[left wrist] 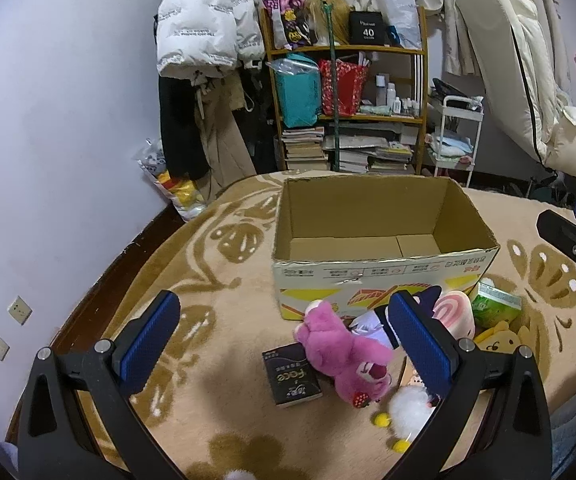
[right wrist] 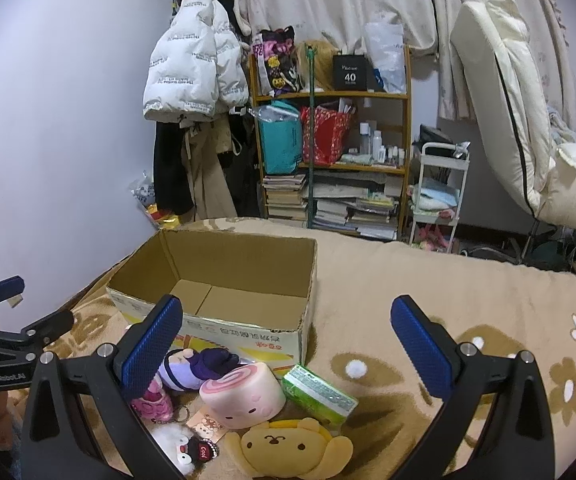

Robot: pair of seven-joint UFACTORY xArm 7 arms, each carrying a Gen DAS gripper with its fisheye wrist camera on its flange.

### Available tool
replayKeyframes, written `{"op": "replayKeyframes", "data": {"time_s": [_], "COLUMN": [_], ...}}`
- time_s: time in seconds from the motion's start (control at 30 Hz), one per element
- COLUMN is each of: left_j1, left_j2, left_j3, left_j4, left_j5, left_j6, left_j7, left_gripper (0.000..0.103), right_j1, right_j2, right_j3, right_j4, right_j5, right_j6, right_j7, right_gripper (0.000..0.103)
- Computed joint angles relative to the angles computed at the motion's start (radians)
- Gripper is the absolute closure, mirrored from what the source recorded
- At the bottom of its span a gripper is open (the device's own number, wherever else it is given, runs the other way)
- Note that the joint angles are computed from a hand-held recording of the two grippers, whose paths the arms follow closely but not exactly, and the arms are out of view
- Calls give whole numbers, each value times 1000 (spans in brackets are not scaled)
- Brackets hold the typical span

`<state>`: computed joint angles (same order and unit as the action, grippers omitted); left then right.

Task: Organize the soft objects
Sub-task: 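Lower the left tool onto the pink plush bear while the right tool lowers onto the green tissue pack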

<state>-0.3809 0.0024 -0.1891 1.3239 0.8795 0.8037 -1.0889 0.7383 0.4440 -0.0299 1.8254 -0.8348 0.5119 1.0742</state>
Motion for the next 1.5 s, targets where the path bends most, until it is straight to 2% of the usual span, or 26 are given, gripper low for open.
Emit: {"op": "replayKeyframes", "data": {"time_s": [0.2, 0.37, 0.57, 0.8, 1.07, 1.3, 1.4, 1.5], "left_j1": [-11, -17, -25, -27, -25, -30, -29, -19], "left_j2": [79, 111, 160, 212, 247, 276, 281, 288], "left_j3": [20, 41, 59, 74, 85, 96, 96, 88], "left_j4": [58, 63, 91, 121, 134, 151, 154, 156], "left_j5": [-100, -194, -288, -410, -486, -503, -516, -558], "left_j6": [-6, -35, -35, -16, -2, 22, 31, 38], "left_j7": [79, 132, 207, 303, 364, 380, 396, 435], "left_gripper": [0, 0, 0, 0, 0, 0, 3, 13], "right_j1": [-5, -20, -23, -19, -31, -70, -80, -89], "right_j2": [29, 64, 130, 154, 199, 206, 217, 219], "right_j3": [1, 18, 31, 22, 35, 48, 52, 53], "right_j4": [36, 67, 143, 140, 187, 173, 182, 178], "right_j5": [23, 111, 223, 297, 388, 480, 509, 530], "right_j6": [10, 26, 101, 92, 145, 144, 162, 163], "right_j7": [-23, -90, -211, -245, -306, -304, -298, -291], "right_gripper": [0, 0, 0, 0, 0, 0, 0, 0]}}
